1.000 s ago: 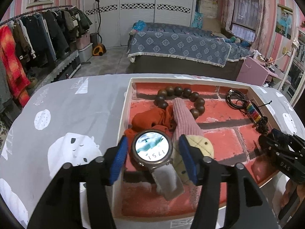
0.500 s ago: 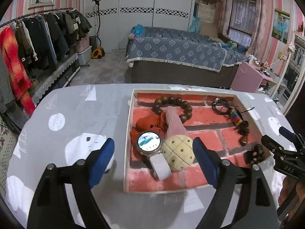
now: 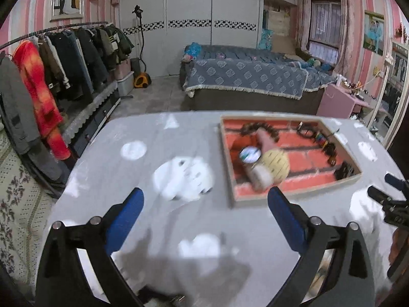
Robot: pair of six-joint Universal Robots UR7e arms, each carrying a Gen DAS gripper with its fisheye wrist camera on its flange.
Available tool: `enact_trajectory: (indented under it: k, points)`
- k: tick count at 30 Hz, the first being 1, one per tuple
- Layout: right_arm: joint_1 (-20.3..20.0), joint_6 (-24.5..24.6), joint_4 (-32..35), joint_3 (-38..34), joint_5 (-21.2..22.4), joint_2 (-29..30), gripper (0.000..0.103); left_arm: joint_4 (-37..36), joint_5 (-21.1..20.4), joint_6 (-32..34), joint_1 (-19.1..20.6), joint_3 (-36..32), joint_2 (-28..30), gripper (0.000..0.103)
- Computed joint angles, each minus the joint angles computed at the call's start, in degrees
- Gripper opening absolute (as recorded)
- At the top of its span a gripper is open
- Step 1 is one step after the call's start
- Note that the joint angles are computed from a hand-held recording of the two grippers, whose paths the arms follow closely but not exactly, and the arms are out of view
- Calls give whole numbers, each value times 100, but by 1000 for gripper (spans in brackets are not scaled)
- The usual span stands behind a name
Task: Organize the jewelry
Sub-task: 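Move the left tool to the black scrunchie while the right tool reaches the cream fluffy scrunchie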
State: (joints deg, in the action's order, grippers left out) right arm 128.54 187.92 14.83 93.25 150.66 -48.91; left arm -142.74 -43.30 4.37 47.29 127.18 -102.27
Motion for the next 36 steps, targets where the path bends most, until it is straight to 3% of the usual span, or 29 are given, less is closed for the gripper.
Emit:
enact_trajectory:
  k: [11,17,22,26,36]
  points:
    - [383,1081,480,16,247,658,99,929,-279,-139,541,277,-1072,95]
    - [455,1472,686,-43,275,902,99,994,-212,116,561,657,-1502,95]
    - [520,1417,557,-52,278,995,99,976,-89,212,544,860,-1628,95]
    - [568,1325,543,-102,417,1113,99,1019,-233,290,660,923,-1736,95]
    - [513,2013,1097,-217,188,1335,99,967,-105,263,869,916,-1576,95]
